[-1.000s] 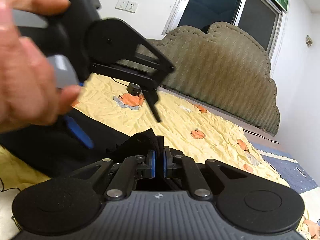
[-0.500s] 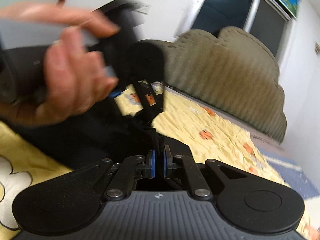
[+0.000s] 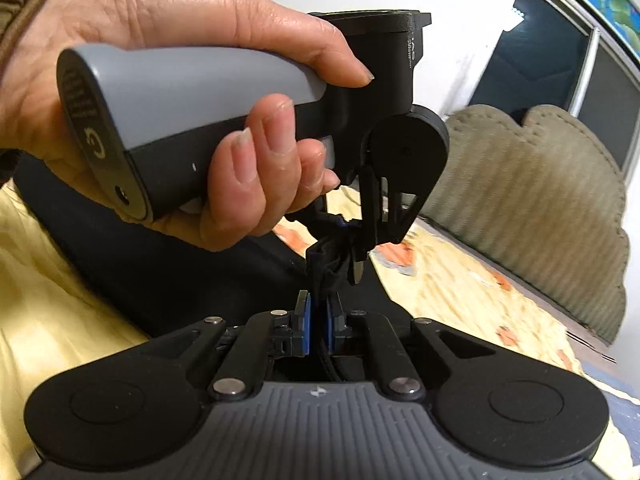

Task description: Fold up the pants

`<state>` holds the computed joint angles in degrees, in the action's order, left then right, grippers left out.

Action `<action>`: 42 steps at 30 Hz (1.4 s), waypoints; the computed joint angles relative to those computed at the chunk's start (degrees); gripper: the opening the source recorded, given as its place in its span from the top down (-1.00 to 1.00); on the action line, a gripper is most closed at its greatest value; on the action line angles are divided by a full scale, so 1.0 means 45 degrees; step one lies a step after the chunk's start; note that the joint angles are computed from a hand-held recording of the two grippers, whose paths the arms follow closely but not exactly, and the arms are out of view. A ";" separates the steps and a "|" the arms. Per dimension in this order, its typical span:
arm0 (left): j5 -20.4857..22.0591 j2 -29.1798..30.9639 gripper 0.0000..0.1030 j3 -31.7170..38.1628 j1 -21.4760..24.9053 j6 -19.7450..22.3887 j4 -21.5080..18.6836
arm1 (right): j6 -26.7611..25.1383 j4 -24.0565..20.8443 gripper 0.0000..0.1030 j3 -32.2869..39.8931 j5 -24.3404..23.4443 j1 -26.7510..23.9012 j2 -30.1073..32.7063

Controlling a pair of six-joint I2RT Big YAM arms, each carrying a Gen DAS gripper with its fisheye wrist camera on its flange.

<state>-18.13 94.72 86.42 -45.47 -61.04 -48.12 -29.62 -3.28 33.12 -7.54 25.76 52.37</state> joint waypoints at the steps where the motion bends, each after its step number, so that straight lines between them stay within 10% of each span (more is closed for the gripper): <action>1: 0.0088 -0.0195 0.92 -0.0265 0.0126 0.0150 0.0057 | 0.0039 0.0014 0.85 0.0058 0.0110 0.0225 0.0114; 24: 0.0103 -0.1648 0.91 -0.3088 0.0619 -0.0555 0.1019 | -0.0980 -0.0785 0.86 0.1167 -0.0493 0.1048 0.1780; 31: -0.0520 -0.1530 0.68 -0.2807 0.0473 -0.0612 0.0103 | -0.1377 -0.1451 0.85 0.1349 -0.0927 0.1007 0.1672; 35: -0.1316 -0.1555 0.60 -0.2710 0.0354 -0.0536 -0.0481 | 0.0496 -0.1199 0.85 0.1459 -0.2490 -0.0418 0.1144; 42: -0.2289 -0.1743 0.53 -0.2671 0.0106 -0.0902 -0.1440 | 0.1752 -0.1796 0.85 0.2925 -0.0797 -0.1027 0.3153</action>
<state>-28.43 86.87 74.40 -44.99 -65.09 -54.60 -21.74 -11.37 46.29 -11.13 21.14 66.56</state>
